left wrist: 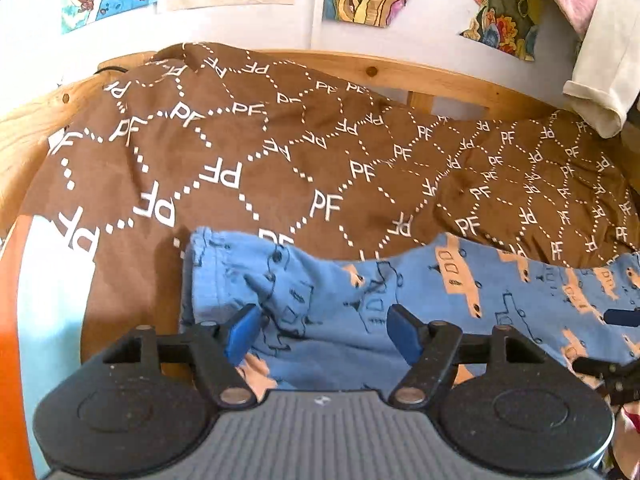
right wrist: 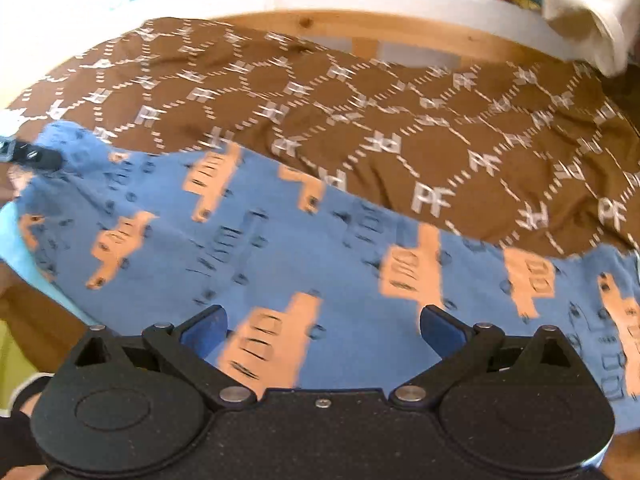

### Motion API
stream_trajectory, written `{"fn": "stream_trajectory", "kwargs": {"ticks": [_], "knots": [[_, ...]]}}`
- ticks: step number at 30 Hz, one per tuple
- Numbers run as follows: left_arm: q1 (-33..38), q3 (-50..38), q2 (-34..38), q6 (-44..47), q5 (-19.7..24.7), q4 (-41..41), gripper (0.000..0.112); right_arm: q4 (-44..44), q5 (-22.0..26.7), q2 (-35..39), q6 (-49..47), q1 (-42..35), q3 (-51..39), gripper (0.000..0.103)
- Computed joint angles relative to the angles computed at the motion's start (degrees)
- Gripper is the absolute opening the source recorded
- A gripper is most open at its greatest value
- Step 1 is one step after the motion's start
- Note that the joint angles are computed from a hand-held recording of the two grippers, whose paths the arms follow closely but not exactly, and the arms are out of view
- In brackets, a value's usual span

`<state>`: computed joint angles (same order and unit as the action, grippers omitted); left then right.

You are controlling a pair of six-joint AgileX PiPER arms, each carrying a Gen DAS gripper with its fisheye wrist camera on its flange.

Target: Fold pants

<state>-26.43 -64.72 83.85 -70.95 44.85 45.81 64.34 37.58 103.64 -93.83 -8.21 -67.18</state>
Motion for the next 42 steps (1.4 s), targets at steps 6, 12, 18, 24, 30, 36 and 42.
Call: {"fn": "stream_trajectory", "kwargs": {"ticks": [6,12,18,24,30,36,42], "knots": [[1.8,-2.8,4.4,2.2,2.9,1.1,0.066,0.8,0.2,1.1,-2.9,2.4,-1.9,0.102],[1.6,-1.2,4.1,-3.0,1.2,3.8,0.07,-2.3,0.7,9.9,3.7,9.4,-17.8,0.102],[-1.9,-1.0,6.4,-6.2,4.7,9.9,0.073,-22.1,-2.0,22.1,21.8,19.7,-38.1,0.102],[-3.0,-0.9,8.4,-9.9,6.6,16.1,0.077,-31.0,-6.3,29.9,30.1,22.2,-50.0,0.102],[-2.1,1.4,6.8,-17.6,3.3,23.9,0.087,-7.9,-4.9,18.5,15.9,15.8,-33.2,0.102],[-1.9,-6.8,16.3,-6.2,17.5,20.3,0.088,-7.8,-4.9,4.4,8.5,11.2,-9.1,0.102],[-3.6,-4.8,12.9,-14.9,19.6,22.6,0.097,-3.4,-9.9,0.4,2.0,8.2,-1.5,0.102]]}}
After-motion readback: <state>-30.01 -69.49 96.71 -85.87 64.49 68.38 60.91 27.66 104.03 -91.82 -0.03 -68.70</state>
